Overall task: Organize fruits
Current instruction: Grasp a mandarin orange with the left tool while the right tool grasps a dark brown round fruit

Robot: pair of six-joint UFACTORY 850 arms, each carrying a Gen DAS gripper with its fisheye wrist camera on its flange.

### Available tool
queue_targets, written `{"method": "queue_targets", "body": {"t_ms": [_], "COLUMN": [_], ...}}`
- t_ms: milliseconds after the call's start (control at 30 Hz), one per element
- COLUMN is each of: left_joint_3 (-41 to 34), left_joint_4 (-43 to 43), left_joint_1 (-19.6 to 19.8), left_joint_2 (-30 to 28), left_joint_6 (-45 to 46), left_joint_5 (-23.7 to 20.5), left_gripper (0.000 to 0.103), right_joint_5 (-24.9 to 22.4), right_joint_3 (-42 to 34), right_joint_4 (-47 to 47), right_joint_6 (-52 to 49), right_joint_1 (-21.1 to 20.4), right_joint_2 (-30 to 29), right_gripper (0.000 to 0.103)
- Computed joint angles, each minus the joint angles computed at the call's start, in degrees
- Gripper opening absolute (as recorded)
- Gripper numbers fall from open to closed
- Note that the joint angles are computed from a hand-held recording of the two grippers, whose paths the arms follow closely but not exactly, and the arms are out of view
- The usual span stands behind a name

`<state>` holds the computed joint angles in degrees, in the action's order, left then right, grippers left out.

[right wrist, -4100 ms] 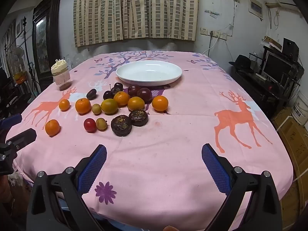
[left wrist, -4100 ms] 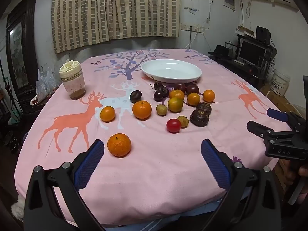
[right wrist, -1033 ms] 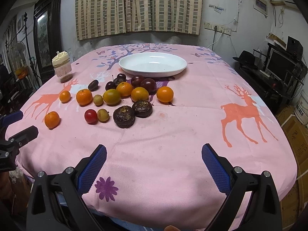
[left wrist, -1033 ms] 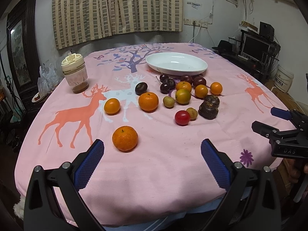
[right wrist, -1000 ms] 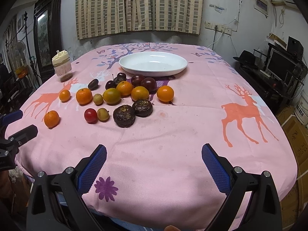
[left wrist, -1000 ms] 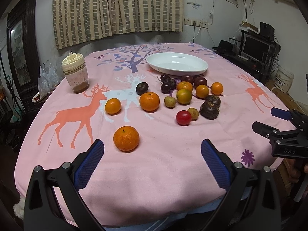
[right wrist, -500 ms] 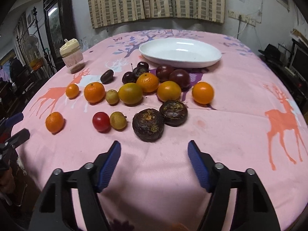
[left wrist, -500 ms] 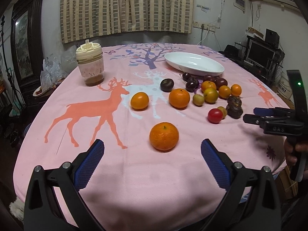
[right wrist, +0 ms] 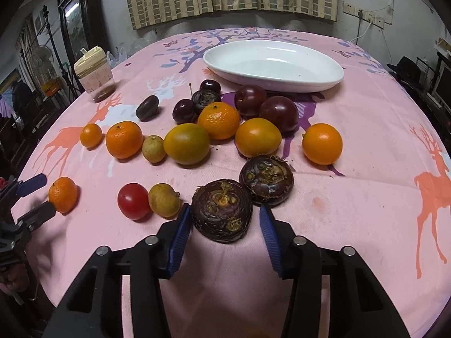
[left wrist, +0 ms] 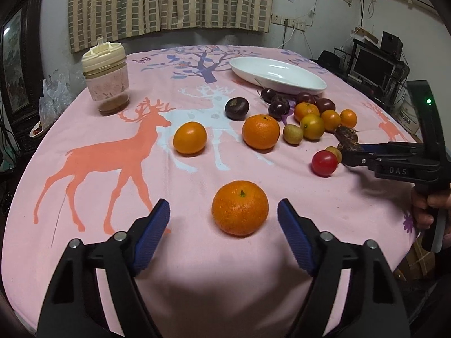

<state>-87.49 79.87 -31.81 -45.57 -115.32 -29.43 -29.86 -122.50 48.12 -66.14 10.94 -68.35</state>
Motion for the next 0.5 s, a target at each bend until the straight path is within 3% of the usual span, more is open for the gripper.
{"method": "queue_targets", "body": {"t_ms": [200, 267, 367, 500], "left_joint_3": [-4.29, -5.56, -6.3, -6.36], "left_joint_4": [-6.96, -10.7, -11.79, -13.11], "left_joint_1": [1.14, 1.51, 1.36, 1.77], "left_joint_2": [-2.81, -3.65, -4.19, -3.85], "left_joint_6": [9.15, 13.29, 14.96, 15.76], "left_joint_5": [2.92, 3.9, 3.38, 5.11], "left_gripper": [0.069, 0.051, 0.044, 0.043], "right_joint_5": [-1.2, -1.48, -1.45, -3.3], "right_joint_3": [0.22, 1.25, 2.6, 1.57], "right_joint_4": [1.12, 2.78, 5.57, 9.15], "right_joint_6": [-0.98, -2.46, -4.87, -6.75], "right_joint_1": [-0.6, -0.98, -1.59, -2.54], "right_joint_2": [0.24, 0.9, 1.93, 1.92], "right_gripper": [0.042, 0.042, 0.042, 0.042]}}
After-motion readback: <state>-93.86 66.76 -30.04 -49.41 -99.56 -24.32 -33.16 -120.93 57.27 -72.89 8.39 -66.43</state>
